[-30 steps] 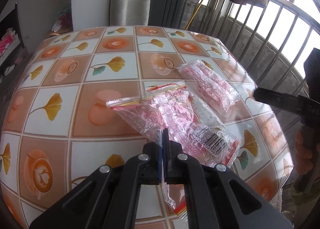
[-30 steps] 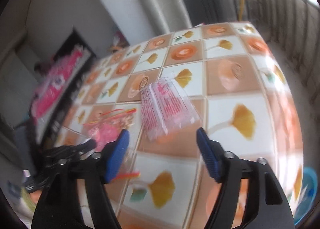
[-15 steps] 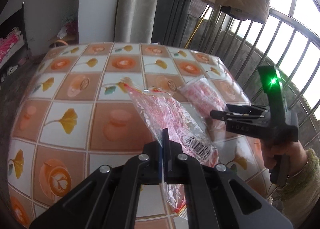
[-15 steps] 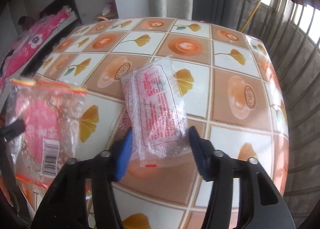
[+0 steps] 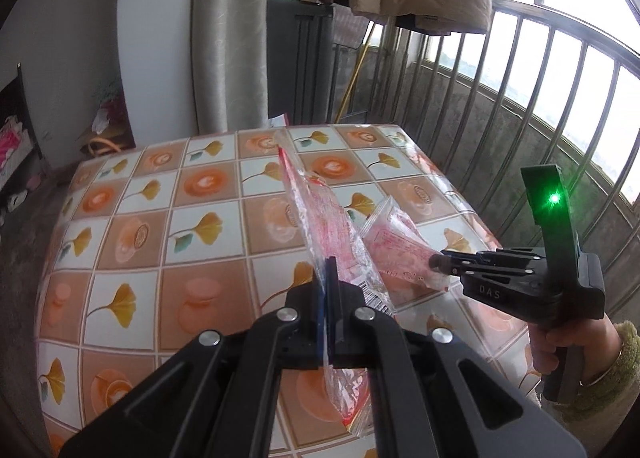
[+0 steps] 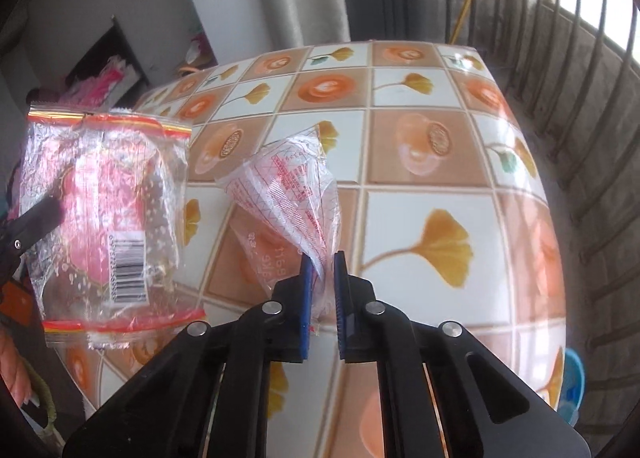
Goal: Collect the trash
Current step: 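Grasp a second pink packet with the right tool while the left tool holds its packet, then carry both pink packets over the blue wastebasket and open both tools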
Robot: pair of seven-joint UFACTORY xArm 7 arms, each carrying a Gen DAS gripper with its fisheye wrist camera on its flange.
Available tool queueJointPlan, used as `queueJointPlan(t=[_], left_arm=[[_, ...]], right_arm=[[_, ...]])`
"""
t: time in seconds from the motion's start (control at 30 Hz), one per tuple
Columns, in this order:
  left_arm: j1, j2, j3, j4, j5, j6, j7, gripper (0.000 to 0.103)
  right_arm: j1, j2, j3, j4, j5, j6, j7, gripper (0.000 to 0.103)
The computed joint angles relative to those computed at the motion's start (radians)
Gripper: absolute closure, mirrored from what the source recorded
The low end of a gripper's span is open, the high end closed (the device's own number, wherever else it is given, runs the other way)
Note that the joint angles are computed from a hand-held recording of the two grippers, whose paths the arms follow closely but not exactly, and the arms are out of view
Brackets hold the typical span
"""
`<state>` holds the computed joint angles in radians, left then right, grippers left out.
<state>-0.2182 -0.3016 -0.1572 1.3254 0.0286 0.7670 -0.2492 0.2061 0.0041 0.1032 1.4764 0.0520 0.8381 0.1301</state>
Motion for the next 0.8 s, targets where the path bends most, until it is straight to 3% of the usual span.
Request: queueJointPlan(t=[0.33, 0.8], left_arm=[[-0.017, 0.036, -0.028, 0.062, 0.050, 0.001, 0.013, 0.103], [-0.049, 0.069, -0.058, 0.116, 0.118, 0.009, 0.011, 0.103]], right_arm=[[-0.034, -0.143, -0.038, -0.134, 0.176, -0.021, -0.005, 0.096], [-0.049, -0.252, -0.080, -0.224, 0.281, -0.048, -0.027, 0.096]])
